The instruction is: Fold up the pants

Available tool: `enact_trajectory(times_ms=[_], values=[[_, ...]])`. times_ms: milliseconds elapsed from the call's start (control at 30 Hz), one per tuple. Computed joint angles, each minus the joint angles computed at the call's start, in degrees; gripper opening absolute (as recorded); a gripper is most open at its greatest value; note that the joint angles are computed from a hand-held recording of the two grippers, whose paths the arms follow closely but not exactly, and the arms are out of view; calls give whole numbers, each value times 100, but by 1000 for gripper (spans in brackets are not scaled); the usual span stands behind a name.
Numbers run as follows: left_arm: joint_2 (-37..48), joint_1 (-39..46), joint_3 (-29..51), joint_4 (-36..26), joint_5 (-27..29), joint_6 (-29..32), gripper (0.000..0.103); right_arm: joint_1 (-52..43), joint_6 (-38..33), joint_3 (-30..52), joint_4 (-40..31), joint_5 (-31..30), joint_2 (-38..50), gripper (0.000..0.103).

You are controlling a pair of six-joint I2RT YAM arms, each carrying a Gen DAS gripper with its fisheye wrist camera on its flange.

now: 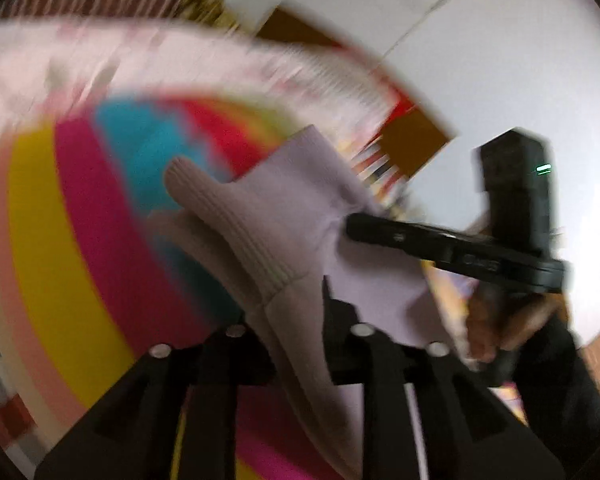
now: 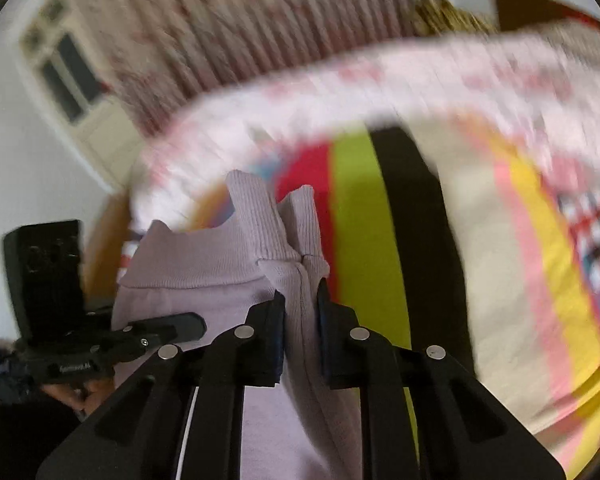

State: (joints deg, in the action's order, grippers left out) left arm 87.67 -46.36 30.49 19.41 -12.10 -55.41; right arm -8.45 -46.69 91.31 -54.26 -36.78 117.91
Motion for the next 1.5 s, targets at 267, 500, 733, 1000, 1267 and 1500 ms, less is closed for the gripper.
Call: enact_trajectory(times_ms=[267, 500, 733, 1000, 1267, 1500], values=[[-1748, -556, -1133, 98, -1080, -921, 94, -1003, -337, -461, -400, -1065, -1077, 71], [-2047, -623, -1358, 240, -574, -1053, 93, -2114, -2036, -1931, -1149, -964, -2264, 71], [-517, 215, -1225, 1818, 510, -1008, 92, -3180, -2533, -3229, -999, -664, -2617, 71], [-302, 1038, -935, 1791, 1470, -775, 71, -5208, -4055, -3297, -2005, -538, -2729, 71], [-80, 1437, -1004, 2079, 1999, -797, 14, -8117, -5439, -2067, -2510, -326, -1581, 71], [-1301, -1730, 1603, -1934, -2187, 1104, 11, -9449, -4686, -1478, -929, -39, -758, 69]])
